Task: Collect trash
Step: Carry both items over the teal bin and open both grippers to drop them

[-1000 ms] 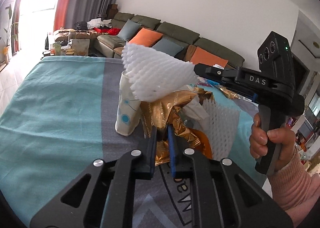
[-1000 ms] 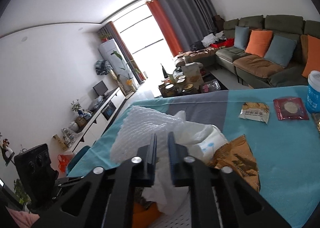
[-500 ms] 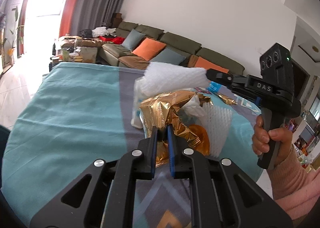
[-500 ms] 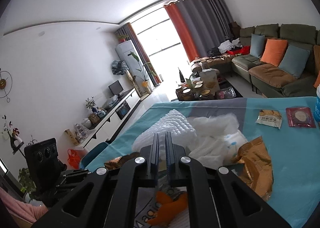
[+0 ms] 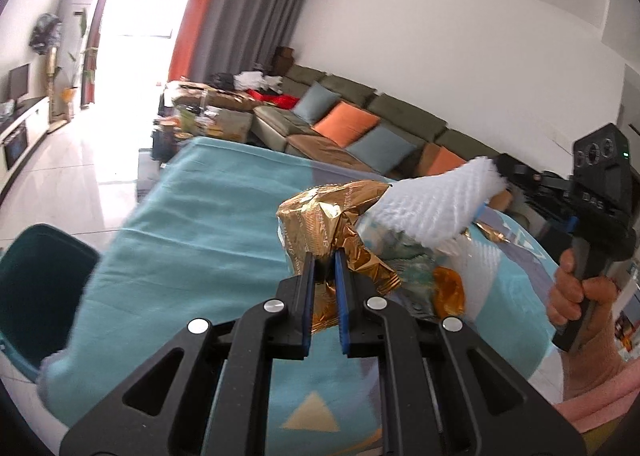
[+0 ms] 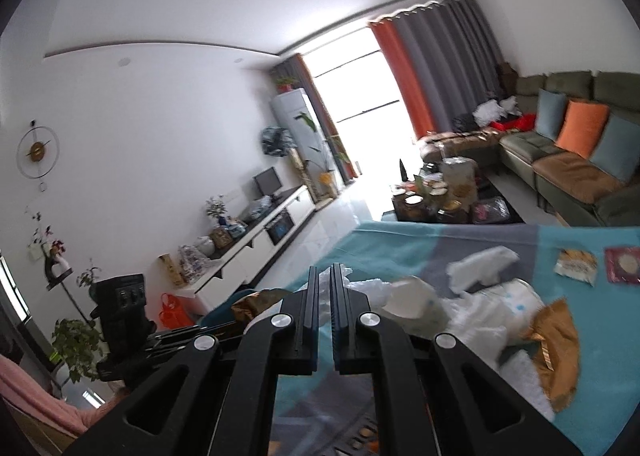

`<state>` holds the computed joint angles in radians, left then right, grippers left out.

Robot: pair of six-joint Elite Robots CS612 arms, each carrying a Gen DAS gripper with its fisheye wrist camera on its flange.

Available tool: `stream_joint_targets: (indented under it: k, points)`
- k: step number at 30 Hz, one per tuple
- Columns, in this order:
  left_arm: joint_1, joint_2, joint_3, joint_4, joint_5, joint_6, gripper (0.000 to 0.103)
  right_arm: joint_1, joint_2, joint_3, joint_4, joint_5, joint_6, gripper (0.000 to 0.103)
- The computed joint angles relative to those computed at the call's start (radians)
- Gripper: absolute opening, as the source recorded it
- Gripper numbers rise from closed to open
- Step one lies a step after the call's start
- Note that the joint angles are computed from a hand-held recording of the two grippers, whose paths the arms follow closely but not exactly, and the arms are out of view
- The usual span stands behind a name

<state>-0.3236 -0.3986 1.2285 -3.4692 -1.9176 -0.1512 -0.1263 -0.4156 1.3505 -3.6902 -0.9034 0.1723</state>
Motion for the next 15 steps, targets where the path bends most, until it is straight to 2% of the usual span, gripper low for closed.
stream_joint_targets:
  k: [7, 15]
  points:
    - [0.032, -0.027, 0.051, -0.042, 0.117, -0.036, 0.01, 0.037, 0.027, -0.086, 0.088, 0.09, -0.042, 0.004]
    - [0.083, -0.038, 0.068, -0.01, 0.287, -0.074, 0.01, 0.103, 0.109, -0.292, 0.3, 0.168, -0.108, 0.004]
